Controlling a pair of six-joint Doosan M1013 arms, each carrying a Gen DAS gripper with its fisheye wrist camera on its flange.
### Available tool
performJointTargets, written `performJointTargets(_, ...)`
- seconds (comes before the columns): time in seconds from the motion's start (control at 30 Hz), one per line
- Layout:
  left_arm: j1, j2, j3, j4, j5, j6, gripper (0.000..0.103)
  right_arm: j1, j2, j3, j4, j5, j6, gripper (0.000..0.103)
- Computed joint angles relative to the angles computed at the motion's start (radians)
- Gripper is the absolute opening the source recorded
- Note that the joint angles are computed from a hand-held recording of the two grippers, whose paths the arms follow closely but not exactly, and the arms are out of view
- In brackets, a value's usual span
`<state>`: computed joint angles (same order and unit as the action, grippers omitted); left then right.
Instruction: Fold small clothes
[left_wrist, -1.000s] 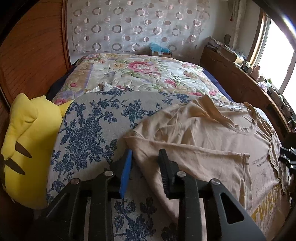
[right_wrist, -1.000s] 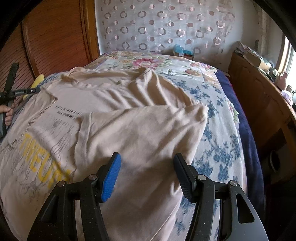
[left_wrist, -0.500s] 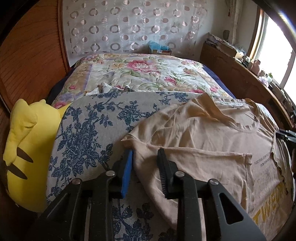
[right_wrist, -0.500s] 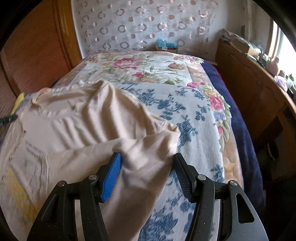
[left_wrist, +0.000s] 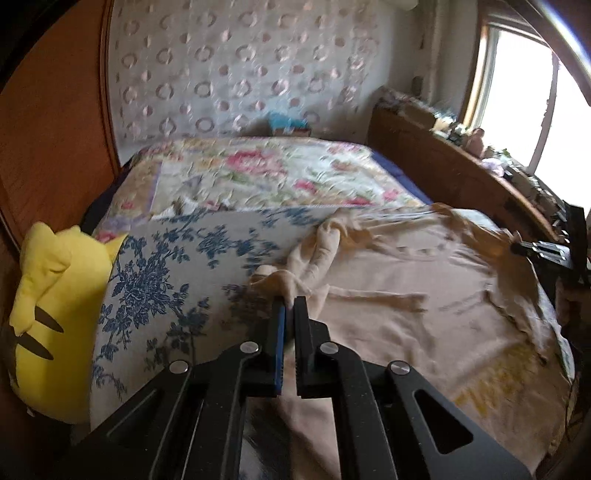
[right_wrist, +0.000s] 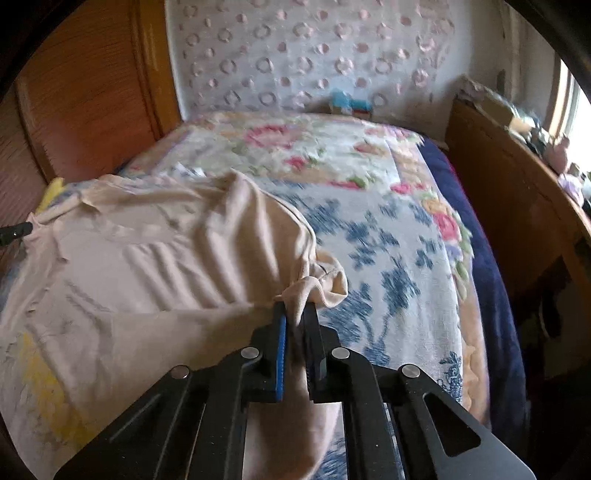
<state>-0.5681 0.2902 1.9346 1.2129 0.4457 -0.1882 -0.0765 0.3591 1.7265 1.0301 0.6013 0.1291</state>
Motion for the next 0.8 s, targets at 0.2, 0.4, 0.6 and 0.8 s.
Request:
performJointTargets(0.2,-0.079,-0.059,0.071,0.232,0.045,-0.248,0.005,-0.055,-0.099,0.11,0.286,0.107,-0.296,0.008)
performJointTargets(0.4,-0.139,-0.102,0.147,0.358,0.1,-0.444,0.005,-0.131,-0.161,0.194,0.354,0.238,-0.408,0.008)
performJointTargets(0.6,-0.175,-0.123,0.206,0.358,0.146,-0.534,0.005,-0.157,-0.171,0.215,0.313,0.249,-0.42,0.008)
performJointTargets(0.8,-0.206,-0.155,0.239,0.362,0.19,-0.573,0.005,-0.171,-0.187,0.212,0.294,0.28,-0.392,0.008)
